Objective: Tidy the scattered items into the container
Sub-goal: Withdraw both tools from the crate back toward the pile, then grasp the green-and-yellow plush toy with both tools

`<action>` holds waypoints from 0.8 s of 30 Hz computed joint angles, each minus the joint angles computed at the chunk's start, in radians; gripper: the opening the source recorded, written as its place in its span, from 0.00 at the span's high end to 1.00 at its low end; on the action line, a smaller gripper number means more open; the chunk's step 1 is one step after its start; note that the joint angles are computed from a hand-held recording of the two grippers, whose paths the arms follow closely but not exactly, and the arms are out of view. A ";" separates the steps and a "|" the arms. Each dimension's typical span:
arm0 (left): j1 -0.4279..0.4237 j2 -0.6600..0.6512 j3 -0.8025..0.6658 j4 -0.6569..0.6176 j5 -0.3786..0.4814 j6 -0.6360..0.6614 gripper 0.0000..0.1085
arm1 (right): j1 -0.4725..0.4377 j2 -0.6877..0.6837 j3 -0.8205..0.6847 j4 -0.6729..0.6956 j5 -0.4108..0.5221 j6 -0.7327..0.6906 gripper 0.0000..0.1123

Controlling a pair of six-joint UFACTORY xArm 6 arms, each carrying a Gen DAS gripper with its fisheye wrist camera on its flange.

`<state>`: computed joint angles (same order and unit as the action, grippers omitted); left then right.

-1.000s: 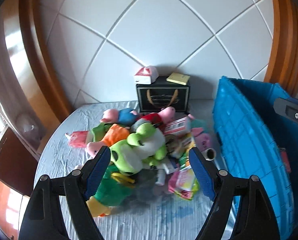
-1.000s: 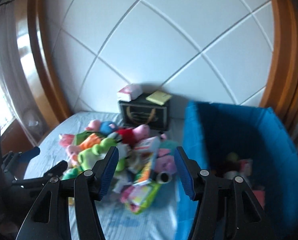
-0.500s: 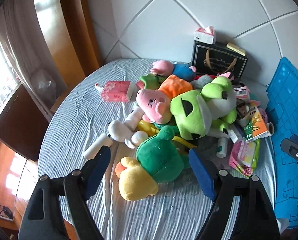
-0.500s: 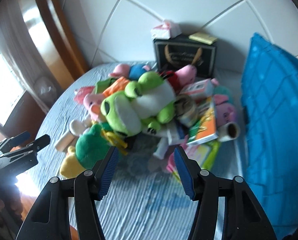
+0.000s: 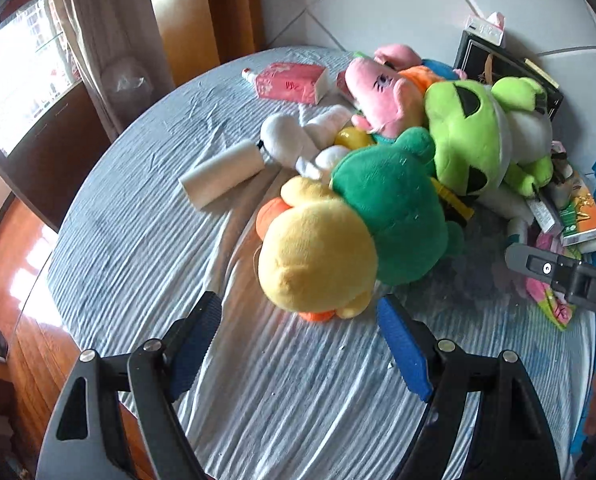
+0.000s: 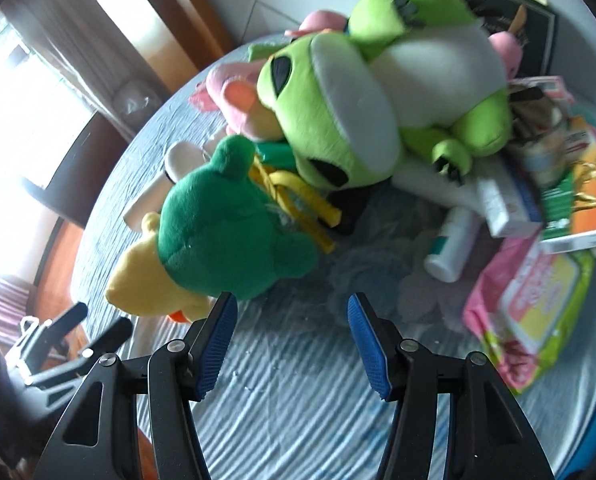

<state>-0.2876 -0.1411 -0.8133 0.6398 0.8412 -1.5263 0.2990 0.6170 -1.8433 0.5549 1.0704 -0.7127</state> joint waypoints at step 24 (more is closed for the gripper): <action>0.243 0.062 0.107 -0.047 -0.369 0.287 0.26 | 0.132 0.216 -0.253 0.024 0.048 0.097 0.32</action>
<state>-0.0449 -0.0787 -0.7063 0.5925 0.4722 -1.2396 0.4305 0.8329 -2.0960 0.5791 1.1185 -0.6156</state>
